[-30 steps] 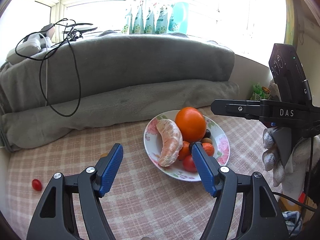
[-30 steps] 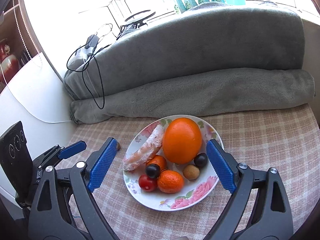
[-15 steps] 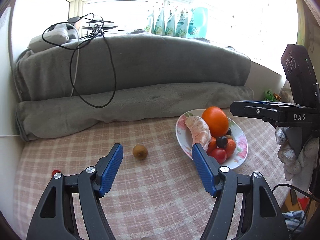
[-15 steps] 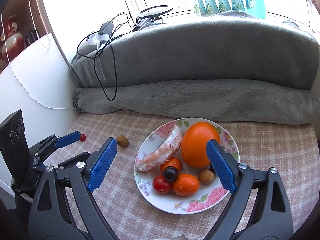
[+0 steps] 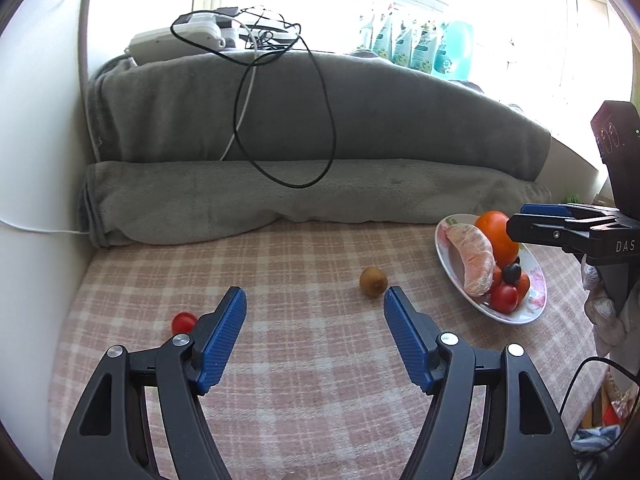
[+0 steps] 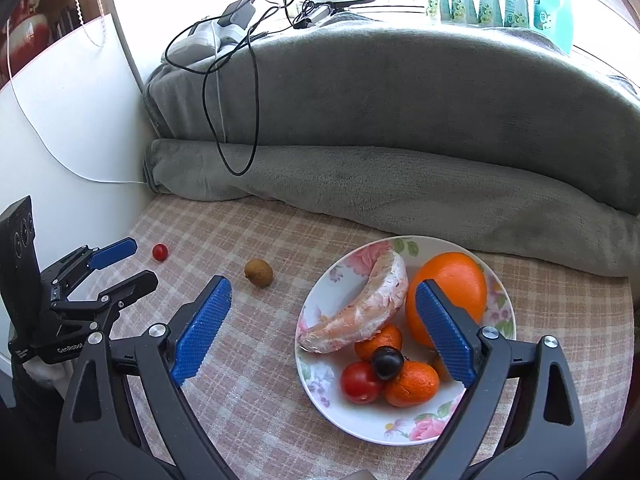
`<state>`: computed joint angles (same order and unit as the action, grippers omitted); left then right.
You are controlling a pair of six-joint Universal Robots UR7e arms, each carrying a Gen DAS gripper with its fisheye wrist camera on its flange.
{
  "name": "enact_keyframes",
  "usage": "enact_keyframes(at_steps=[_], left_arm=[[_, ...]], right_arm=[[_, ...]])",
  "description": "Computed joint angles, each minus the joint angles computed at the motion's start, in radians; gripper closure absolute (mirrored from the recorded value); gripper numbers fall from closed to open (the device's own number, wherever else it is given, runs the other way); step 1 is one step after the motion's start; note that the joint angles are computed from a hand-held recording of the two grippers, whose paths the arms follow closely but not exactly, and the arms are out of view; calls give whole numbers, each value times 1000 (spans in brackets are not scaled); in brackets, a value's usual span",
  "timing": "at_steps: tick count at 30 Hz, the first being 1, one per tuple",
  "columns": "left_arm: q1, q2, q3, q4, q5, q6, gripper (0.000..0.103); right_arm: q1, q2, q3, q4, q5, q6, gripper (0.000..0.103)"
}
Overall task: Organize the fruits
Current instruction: 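Move the left tool toward the small red tomato while the right tool approaches the last kiwi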
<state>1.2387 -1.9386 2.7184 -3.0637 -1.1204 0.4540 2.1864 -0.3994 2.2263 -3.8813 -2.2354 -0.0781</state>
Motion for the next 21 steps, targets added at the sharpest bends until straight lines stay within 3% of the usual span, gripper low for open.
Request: enact_keyframes(at_steps=[14, 21], left_arm=[[157, 55, -72, -50, -37, 46, 32], [215, 101, -104, -73, -55, 56, 32]], right_arm=[[37, 68, -117, 83, -15, -75, 5], [21, 81, -150, 124, 14, -77, 5]])
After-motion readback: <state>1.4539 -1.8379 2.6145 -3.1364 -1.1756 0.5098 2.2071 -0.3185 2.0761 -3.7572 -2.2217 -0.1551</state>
